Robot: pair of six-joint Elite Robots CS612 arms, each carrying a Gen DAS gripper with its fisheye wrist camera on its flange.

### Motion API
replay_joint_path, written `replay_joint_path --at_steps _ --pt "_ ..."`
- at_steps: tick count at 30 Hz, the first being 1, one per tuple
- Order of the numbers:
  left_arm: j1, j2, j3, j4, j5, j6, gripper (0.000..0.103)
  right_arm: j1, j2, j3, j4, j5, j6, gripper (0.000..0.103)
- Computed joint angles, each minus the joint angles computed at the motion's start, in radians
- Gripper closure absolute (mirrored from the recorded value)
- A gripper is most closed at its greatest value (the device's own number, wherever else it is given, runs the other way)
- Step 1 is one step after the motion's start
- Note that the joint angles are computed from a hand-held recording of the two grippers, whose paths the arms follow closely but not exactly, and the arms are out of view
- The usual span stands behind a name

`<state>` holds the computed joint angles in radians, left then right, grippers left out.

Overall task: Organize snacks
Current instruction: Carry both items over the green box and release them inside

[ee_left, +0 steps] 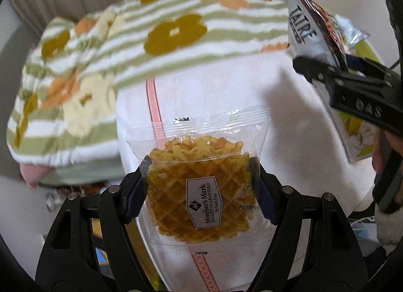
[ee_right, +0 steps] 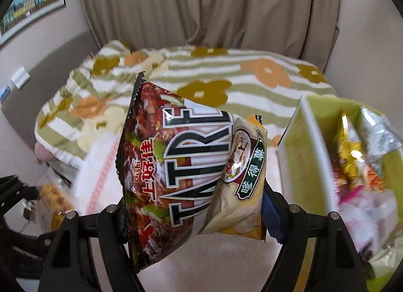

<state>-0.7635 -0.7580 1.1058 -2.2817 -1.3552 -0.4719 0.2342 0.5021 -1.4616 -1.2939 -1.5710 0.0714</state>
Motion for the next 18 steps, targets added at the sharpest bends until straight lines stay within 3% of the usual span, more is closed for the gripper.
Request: replay_joint_path --at_steps 6,11,15,18 --pt "-0.012 -0.002 -0.045 -0.065 0.027 0.063 0.032 -0.009 -0.013 -0.069 0.011 0.002 0.06 0.028" --pt "-0.031 0.03 -0.138 -0.08 0.03 0.112 0.032 -0.032 -0.025 -0.12 0.05 -0.015 0.06 0.028" --pt "-0.054 0.087 -0.262 -0.064 0.026 0.136 0.032 -0.082 -0.03 -0.169 0.099 0.0 0.042 0.028" --pt "-0.075 0.165 -0.415 -0.023 0.023 0.136 0.032 -0.121 -0.039 -0.188 0.125 0.011 -0.003 0.028"
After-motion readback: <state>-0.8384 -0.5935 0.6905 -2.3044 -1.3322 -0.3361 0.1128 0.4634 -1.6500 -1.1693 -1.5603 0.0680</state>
